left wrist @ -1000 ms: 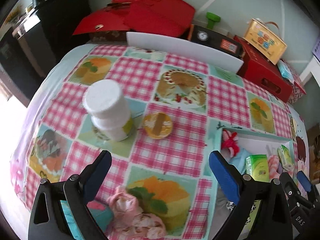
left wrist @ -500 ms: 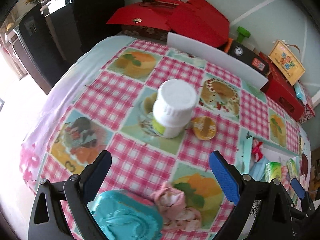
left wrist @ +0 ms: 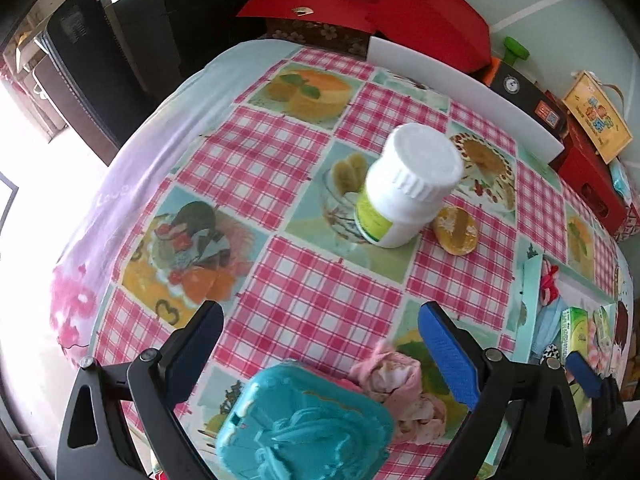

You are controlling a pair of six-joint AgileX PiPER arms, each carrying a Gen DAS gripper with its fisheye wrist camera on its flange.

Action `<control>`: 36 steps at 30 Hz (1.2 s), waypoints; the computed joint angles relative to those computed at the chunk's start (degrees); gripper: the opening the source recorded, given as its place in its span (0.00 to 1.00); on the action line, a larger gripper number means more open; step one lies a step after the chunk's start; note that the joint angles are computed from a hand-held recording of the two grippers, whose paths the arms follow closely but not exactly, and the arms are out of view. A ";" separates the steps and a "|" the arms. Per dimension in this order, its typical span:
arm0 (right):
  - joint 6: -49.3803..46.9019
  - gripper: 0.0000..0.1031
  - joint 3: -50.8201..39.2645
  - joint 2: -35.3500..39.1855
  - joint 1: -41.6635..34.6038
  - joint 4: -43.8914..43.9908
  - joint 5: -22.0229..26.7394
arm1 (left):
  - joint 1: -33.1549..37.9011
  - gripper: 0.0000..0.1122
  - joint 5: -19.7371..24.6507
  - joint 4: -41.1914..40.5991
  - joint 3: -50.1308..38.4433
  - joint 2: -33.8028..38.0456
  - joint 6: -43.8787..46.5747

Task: Organize soft objects
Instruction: 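Move the right gripper to the pink floral cloth beside the teal box, then grasp the pink floral cloth with the right gripper and lift it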

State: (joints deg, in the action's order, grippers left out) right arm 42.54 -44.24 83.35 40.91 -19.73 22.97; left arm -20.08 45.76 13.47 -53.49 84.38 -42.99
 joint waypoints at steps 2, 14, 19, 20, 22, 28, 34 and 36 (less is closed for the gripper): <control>-0.29 1.00 -0.67 1.33 1.33 0.22 0.07 | 0.77 0.87 -0.01 -0.29 0.25 0.07 0.70; -0.88 1.00 -5.60 10.28 8.60 -0.79 1.89 | 7.08 0.87 -1.40 -6.17 2.20 0.62 8.33; -1.14 1.00 -7.43 13.70 10.49 -0.92 3.08 | 9.33 0.87 -2.47 -8.54 2.89 0.78 11.11; -1.37 1.00 -7.74 14.36 10.74 -0.75 3.42 | 9.79 0.87 -2.70 -9.07 3.05 0.72 11.68; -1.47 1.00 -8.32 15.67 11.37 -0.84 3.86 | 10.57 0.87 -3.04 -9.79 3.31 0.60 12.44; 0.45 1.00 -9.60 18.83 12.99 -2.77 5.25 | 12.11 0.87 -3.50 -10.85 3.92 0.70 13.34; 3.79 1.00 -9.83 20.12 13.89 -5.86 5.06 | 12.42 0.87 -3.84 -11.53 4.01 0.80 14.22; 5.45 1.00 -9.20 19.99 13.89 -7.41 4.11 | 12.42 0.87 -3.89 -11.45 3.92 0.92 14.28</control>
State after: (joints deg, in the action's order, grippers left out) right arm 47.99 -53.44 103.34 54.80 -27.14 27.09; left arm -7.66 41.87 2.02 -49.58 85.30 -28.71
